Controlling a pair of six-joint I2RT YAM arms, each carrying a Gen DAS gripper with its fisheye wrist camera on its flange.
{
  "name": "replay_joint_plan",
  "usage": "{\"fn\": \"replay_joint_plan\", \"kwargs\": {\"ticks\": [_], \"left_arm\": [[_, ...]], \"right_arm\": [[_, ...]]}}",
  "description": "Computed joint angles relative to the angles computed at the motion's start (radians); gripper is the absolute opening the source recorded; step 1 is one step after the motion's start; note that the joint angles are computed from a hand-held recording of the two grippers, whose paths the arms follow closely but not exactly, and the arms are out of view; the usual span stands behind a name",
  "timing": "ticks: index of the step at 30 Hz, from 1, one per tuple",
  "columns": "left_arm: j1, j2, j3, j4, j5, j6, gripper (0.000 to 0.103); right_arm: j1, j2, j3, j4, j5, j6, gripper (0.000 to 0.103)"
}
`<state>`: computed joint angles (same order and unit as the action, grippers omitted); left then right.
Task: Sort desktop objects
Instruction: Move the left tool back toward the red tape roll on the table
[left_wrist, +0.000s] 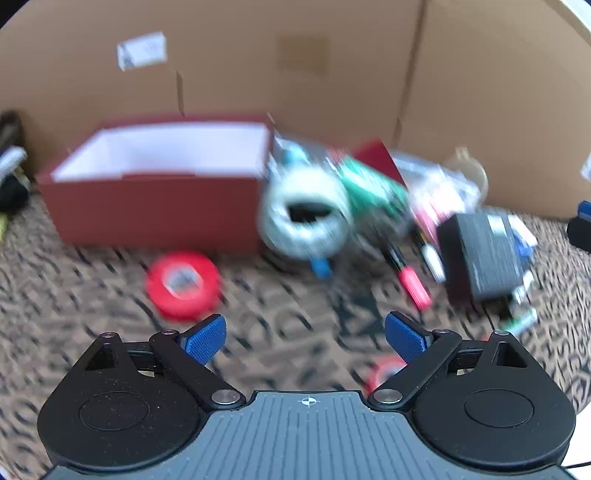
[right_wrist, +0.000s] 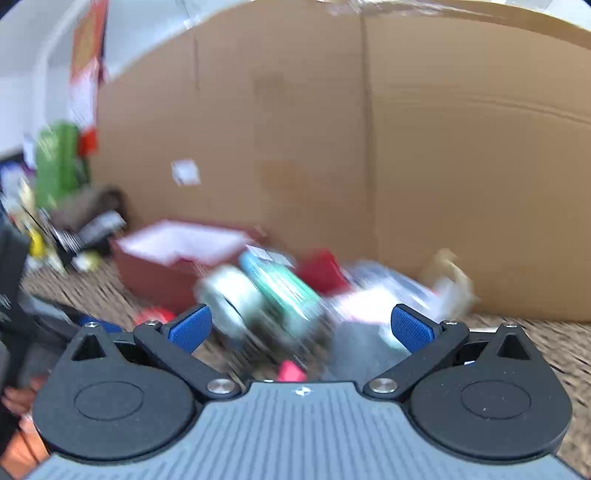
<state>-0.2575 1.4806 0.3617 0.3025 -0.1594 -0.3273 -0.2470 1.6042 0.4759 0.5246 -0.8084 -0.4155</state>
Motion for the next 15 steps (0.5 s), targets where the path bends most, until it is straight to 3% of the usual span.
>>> {"fn": "replay_joint_plan", "kwargs": {"ticks": [5,11,15], "left_arm": [[0.025,0.113,-0.027,0.074,0.017,-0.069,0.095],[0.156,0.028,-0.089,0.062,-0.002,-0.022,0.094],[0.229,0.112,-0.074,0.121,0.028,0.020,0.094]], "right_arm": [[-0.021,0.062,-0.017,-0.086,0.013,-0.142,0.103],[0.152,0.159,-0.046,0.045,0.111,-0.125,0.099],[0.223,0.193,-0.057,0.023,0.174,-0.194,0.086]]}}
